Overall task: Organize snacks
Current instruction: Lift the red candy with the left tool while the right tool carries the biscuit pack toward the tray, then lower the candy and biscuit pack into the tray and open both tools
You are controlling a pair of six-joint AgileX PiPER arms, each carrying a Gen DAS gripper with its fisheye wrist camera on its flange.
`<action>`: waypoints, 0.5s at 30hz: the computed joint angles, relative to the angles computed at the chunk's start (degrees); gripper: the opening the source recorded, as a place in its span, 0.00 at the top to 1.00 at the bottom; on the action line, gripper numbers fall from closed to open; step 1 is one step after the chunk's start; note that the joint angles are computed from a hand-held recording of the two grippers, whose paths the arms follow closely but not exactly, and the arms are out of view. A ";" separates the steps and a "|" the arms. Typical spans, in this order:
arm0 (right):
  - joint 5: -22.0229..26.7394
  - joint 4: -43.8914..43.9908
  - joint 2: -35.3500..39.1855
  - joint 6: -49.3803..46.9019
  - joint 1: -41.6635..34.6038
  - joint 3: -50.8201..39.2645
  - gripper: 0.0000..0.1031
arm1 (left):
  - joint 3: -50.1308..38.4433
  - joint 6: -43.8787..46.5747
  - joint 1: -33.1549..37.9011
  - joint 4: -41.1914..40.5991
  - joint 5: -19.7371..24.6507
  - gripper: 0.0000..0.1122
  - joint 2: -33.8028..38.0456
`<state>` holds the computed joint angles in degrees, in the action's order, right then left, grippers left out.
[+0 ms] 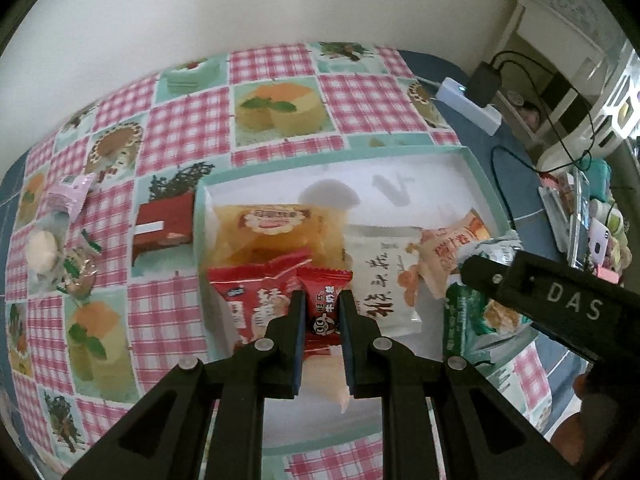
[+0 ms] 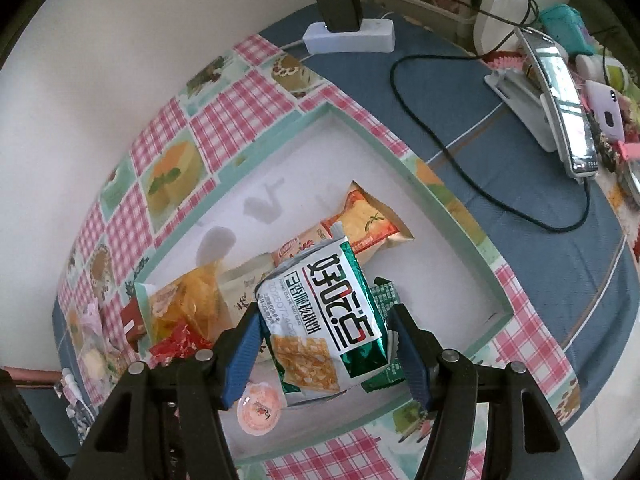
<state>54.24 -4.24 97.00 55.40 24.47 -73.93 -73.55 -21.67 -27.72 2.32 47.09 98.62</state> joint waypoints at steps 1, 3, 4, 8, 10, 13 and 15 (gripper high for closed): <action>0.01 0.08 0.11 0.00 0.01 -0.01 0.36 | -0.16 0.43 -0.04 -0.49 0.07 0.85 0.16; 0.15 0.43 0.20 -0.12 -0.04 -0.06 0.35 | -0.20 0.73 -0.41 -0.76 0.13 0.85 0.22; 0.32 0.50 0.32 -0.14 -0.05 -0.17 0.35 | -0.25 0.84 -0.53 -0.81 0.25 0.84 0.26; 0.59 0.46 0.85 -0.39 -0.08 -0.68 0.35 | -0.19 0.89 -0.38 -1.09 0.24 0.74 0.21; 0.74 0.46 1.11 -0.44 0.12 -0.97 0.35 | -0.03 1.22 -0.08 -1.47 0.23 0.58 0.06; 0.78 0.84 1.44 -0.61 0.13 -1.15 0.34 | 0.08 1.47 0.48 -1.50 0.50 0.57 -0.23; 1.04 0.89 1.65 -0.71 0.11 -1.34 0.34 | -0.19 0.56 1.00 -1.11 0.99 0.57 -0.16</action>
<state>55.28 -3.35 98.65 54.69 24.58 -75.27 -73.74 -21.11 -26.72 1.21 48.09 98.46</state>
